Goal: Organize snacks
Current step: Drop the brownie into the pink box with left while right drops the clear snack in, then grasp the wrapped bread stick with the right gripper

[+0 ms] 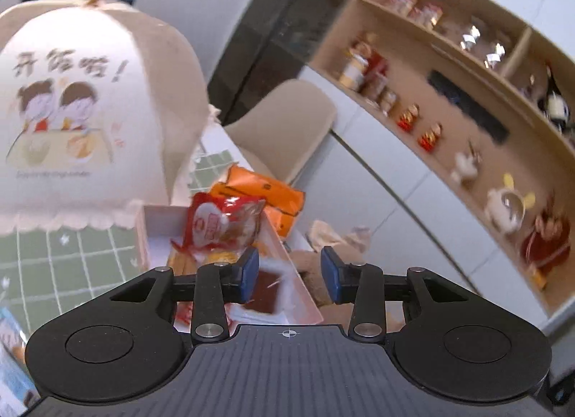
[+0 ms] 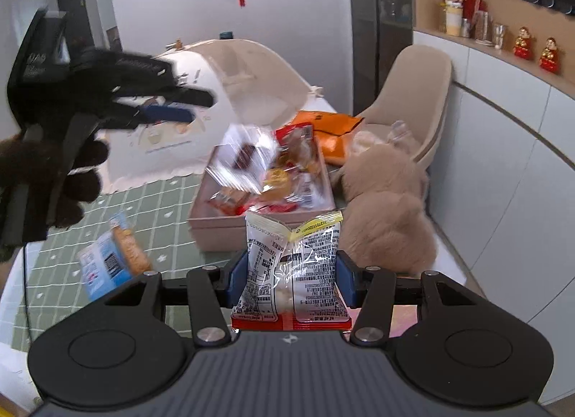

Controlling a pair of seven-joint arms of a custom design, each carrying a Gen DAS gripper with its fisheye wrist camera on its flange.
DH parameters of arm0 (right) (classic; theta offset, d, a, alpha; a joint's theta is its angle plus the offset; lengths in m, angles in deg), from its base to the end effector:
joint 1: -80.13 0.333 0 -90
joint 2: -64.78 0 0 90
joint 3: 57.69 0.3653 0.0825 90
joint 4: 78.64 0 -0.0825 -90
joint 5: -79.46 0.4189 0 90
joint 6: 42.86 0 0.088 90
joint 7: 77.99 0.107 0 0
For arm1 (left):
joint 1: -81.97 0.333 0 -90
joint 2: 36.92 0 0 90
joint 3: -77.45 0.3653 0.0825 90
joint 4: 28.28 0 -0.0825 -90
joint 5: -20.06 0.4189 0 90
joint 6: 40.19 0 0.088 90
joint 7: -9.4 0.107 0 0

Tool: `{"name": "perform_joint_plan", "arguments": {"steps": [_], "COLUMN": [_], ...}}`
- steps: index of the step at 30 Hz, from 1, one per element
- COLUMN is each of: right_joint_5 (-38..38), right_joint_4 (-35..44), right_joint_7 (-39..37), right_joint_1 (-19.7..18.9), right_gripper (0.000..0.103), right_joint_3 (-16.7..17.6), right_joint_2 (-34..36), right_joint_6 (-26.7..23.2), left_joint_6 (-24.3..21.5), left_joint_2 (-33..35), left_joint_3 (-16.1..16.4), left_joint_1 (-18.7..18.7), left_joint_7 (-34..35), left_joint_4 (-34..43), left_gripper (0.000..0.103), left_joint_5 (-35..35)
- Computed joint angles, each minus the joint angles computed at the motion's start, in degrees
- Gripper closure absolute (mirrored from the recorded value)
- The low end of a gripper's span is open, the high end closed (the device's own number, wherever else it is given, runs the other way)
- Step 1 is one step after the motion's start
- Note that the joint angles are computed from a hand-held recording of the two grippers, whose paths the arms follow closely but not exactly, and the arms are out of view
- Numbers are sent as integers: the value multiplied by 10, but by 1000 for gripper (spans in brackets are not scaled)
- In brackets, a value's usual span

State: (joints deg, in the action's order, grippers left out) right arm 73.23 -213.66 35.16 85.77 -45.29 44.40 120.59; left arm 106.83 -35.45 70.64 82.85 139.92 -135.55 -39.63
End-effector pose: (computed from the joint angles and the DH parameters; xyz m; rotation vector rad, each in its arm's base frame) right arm 0.4752 0.1746 0.5949 -1.6936 1.6572 -0.6084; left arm 0.6459 -0.0527 0.6029 -1.7707 1.9484 -1.4486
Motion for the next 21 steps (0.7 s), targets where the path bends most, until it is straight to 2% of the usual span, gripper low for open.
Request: {"name": "perform_joint_plan", "arguments": {"steps": [2, 4, 8, 9, 10, 11, 12, 14, 15, 17, 21], "right_joint_5": [-15, -18, -15, -41, -92, -129, -132, -56, 30, 137, 165], "right_joint_4": [13, 34, 127, 164, 201, 242, 271, 296, 306, 321, 359], "right_joint_7": [11, 5, -20, 1, 41, 65, 60, -14, -96, -199, -268], "right_joint_1": [-16, -13, 3, 1, 2, 12, 23, 27, 12, 1, 49], "right_gripper": [52, 52, 52, 44, 38, 34, 34, 34, 34, 34, 34], "right_joint_3": [7, -2, -23, -22, -23, -29, -33, -14, 20, 65, 85], "right_joint_2": [13, 39, 145, 179, 209, 239, 264, 291, 302, 323, 373], "right_joint_6": [2, 19, 101, 103, 82, 53, 35, 20, 4, -20, -74], "left_joint_6": [14, 22, -29, -32, -31, -30, -28, -20, -17, -18, -21], "left_joint_2": [-27, -61, -103, -115, -129, -137, -154, -176, -187, -196, -211], "left_joint_3": [7, 18, 50, 57, 62, 68, 74, 83, 87, 101, 129], "left_joint_1": [5, 6, 13, 15, 17, 17, 23, 29, 35, 42, 49], "left_joint_7": [13, -13, -101, -118, -137, -151, -171, -208, -229, -261, -295], "left_joint_4": [-42, -95, -178, -198, -220, -233, -254, -281, -293, -303, -315], "left_gripper": [61, 61, 61, 61, 61, 61, 61, 61, 61, 61, 61], "left_joint_5": [0, 36, 119, 131, 144, 156, 177, 219, 243, 272, 305]}}
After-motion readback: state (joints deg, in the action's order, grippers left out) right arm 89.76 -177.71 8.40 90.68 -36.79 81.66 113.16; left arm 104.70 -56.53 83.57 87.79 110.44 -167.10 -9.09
